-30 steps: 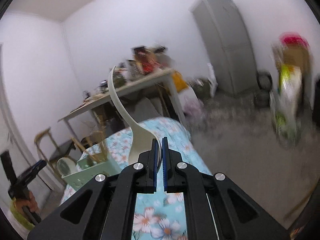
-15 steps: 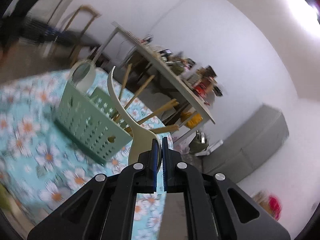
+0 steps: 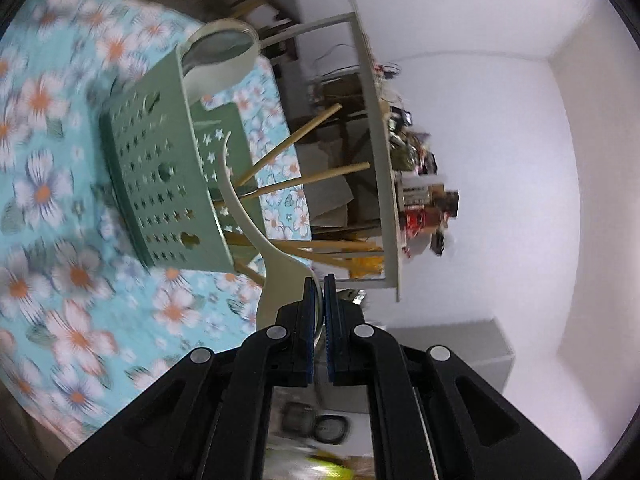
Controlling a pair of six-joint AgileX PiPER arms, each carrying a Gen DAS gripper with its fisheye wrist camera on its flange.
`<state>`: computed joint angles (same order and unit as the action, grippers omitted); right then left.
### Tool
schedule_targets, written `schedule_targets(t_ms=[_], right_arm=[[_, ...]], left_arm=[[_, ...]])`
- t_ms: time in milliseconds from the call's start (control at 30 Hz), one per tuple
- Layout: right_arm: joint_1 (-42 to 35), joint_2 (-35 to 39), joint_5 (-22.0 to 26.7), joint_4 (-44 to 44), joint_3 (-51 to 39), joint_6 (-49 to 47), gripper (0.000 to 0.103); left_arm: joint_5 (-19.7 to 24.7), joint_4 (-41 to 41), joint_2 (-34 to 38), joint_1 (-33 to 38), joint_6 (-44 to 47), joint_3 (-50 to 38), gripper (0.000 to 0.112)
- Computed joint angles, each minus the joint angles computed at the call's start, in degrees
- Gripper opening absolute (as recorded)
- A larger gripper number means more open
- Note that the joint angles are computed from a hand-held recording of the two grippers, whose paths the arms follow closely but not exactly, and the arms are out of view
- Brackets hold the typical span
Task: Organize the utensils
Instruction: 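Tilt the cream spoon upright and lower it into the holder with the right tool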
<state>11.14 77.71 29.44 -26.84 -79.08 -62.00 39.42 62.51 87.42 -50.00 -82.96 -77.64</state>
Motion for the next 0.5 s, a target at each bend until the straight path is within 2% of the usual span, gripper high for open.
schedule_targets(t_ms=[267, 400, 500], right_arm=[[6.9, 3.4, -0.1, -15.7, -1.7, -3.9, 0.004], [9.7, 5.4, 2.0, -17.9, -3.6, -8.3, 0.004], [11.9, 6.6, 0.9, -20.7, -3.3, -9.5, 0.005]], left_arm=[[-1.6, 1.5, -1.6, 1.2, -2.2, 3.1, 0.038], [-1.9, 2.2, -2.5, 1.4, -3.0, 4.5, 0.038], [-2.1, 2.8, -3.0, 1.3, -3.9, 5.6, 0.038]])
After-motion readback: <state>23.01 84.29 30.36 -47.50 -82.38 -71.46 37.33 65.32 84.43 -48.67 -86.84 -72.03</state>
